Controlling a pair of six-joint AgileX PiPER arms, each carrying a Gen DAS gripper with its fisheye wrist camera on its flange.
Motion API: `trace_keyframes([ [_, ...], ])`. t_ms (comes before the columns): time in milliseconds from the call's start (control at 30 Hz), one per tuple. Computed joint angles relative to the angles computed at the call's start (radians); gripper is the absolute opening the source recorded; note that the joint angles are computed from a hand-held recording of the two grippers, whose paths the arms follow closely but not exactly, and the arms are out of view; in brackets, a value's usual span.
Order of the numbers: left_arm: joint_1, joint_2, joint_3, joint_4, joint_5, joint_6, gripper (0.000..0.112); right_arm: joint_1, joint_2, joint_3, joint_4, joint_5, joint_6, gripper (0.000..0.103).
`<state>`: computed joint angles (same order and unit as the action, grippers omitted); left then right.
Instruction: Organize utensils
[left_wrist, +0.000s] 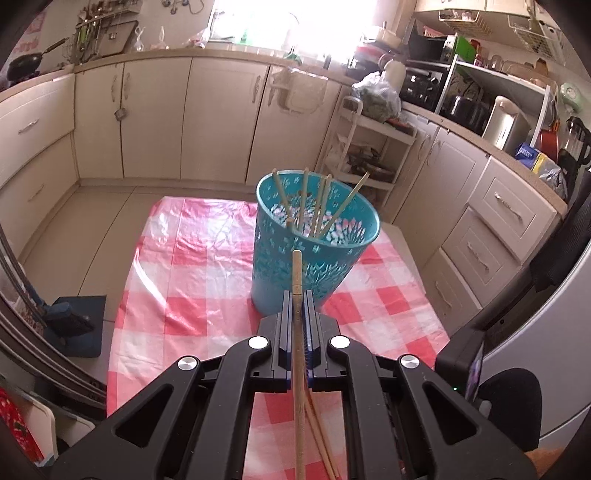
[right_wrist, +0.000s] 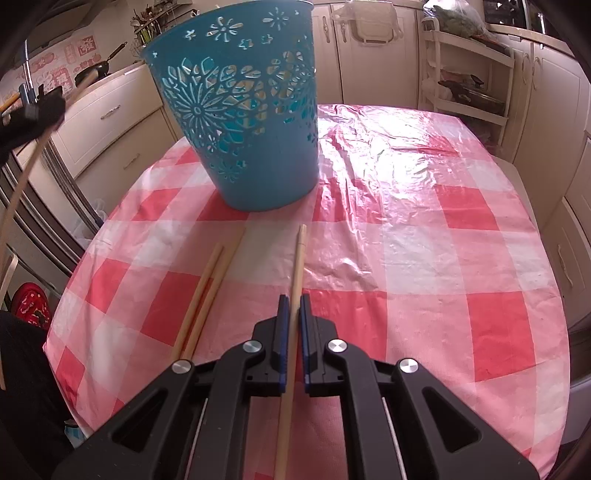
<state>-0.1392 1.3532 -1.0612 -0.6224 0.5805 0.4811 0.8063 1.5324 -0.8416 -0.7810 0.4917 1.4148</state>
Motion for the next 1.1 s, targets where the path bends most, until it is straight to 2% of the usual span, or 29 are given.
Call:
trace_keyframes([
  [133,0.010,-0.020,-0.067,-0.072,-0.007,0.042,0.005,0.000,0.001,0.000,-0.002,-0.001,0.006,0.006],
  [300,-0.009,0.016,-0.189,-0.097,-0.046,0.034,0.005,-0.008,-0.005,0.006,0.005,-0.012,0.005,0.007],
  [500,-0.065,0.117,-0.360,-0.082,-0.151,-0.017,0.005,-0.022,-0.011,0.012,0.019,-0.031,-0.009,0.007],
  [633,-0.106,0.214,-0.472,0.005,-0.244,-0.118,0.005,-0.018,-0.006,0.011,0.003,-0.031,0.000,0.008],
  [800,-0.151,0.334,-0.561,0.218,-0.357,-0.323,0.005,0.000,0.005,0.002,-0.030,-0.018,0.017,0.013],
  [933,-0.171,0.424,-0.612,0.447,-0.389,-0.547,0.005,0.021,0.020,-0.012,-0.056,0.004,0.021,0.018],
  [1033,-0.177,0.463,-0.614,0.520,-0.389,-0.615,0.005,0.034,0.028,-0.020,-0.069,0.018,0.024,0.022],
  [1100,-0.178,0.466,-0.588,0.499,-0.396,-0.592,0.005,0.035,0.029,-0.020,-0.073,0.018,0.025,0.023],
])
